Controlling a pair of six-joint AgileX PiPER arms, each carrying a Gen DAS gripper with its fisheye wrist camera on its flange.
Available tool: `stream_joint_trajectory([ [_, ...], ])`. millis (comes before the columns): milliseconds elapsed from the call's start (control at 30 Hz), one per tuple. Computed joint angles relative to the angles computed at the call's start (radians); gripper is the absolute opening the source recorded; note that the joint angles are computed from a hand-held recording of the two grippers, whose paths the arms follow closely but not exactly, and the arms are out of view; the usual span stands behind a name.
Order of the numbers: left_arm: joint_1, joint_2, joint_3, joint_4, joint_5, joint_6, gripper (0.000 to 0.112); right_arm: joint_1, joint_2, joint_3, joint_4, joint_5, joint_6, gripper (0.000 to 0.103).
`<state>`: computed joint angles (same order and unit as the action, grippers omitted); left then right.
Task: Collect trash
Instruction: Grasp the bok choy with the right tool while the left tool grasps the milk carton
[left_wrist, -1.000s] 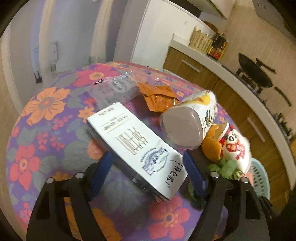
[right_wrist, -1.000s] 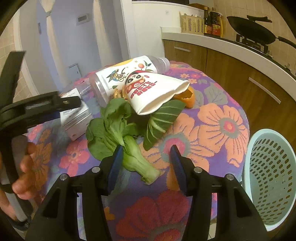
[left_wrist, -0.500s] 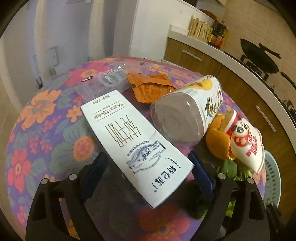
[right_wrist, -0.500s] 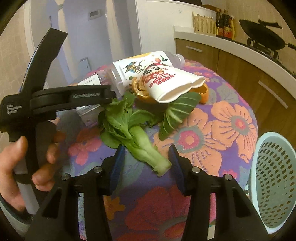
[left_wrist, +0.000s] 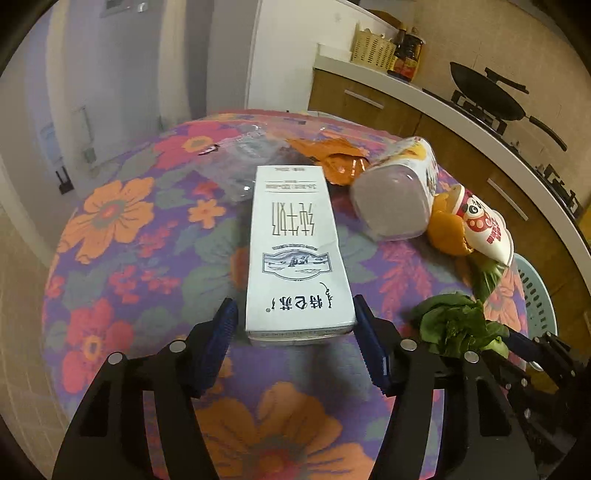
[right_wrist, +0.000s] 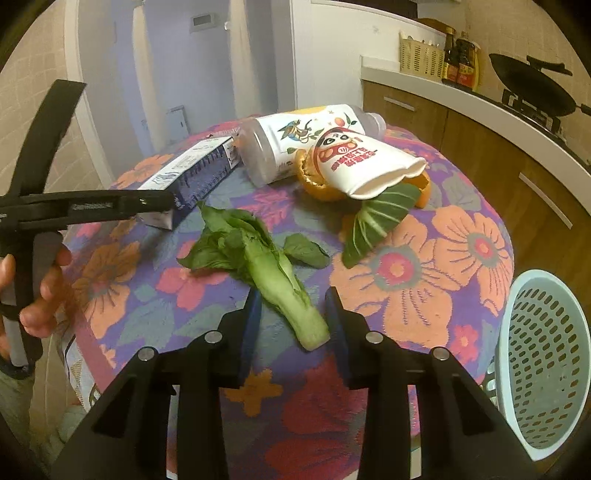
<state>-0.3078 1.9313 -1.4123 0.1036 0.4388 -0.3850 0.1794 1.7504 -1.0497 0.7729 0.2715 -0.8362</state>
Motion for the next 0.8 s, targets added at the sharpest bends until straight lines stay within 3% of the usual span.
stream_joint_trajectory([
  [200, -0.002, 0.070, -0.108, -0.030, 0.064, 0.042, 0.067, -0.019, 0.015, -0.029, 0.035, 0.035, -0.026, 0.034],
  [233, -0.005, 0.084, -0.128, -0.021, 0.077, 0.029, 0.067, -0.020, 0.021, -0.036, 0.037, 0.033, -0.030, 0.038],
  [267, -0.006, 0.102, -0.154, -0.015, 0.090, 0.016, 0.067, -0.020, 0.029, -0.048, 0.032, 0.034, -0.023, 0.049],
  [333, -0.008, 0.129, -0.190, 0.013, 0.104, -0.021, 0.067, -0.025, 0.046, -0.077, 0.038, 0.048, -0.028, 0.053],
  [433, -0.011, 0.160, -0.224, 0.055, 0.120, -0.064, 0.055, -0.024, 0.068, -0.115, 0.024, 0.075, -0.014, 0.053],
  [667, -0.016, 0.111, -0.129, 0.136, 0.036, -0.150, 0.052, 0.016, 0.104, -0.133, -0.074, 0.056, 0.068, 0.053],
  [733, -0.015, 0.076, -0.080, 0.134, -0.005, -0.160, 0.052, 0.023, 0.102, -0.130, -0.094, 0.046, 0.091, 0.051],
  [800, -0.021, 0.042, -0.042, 0.185, -0.030, -0.219, 0.052, 0.022, 0.099, -0.129, -0.056, 0.062, 0.049, 0.029],
])
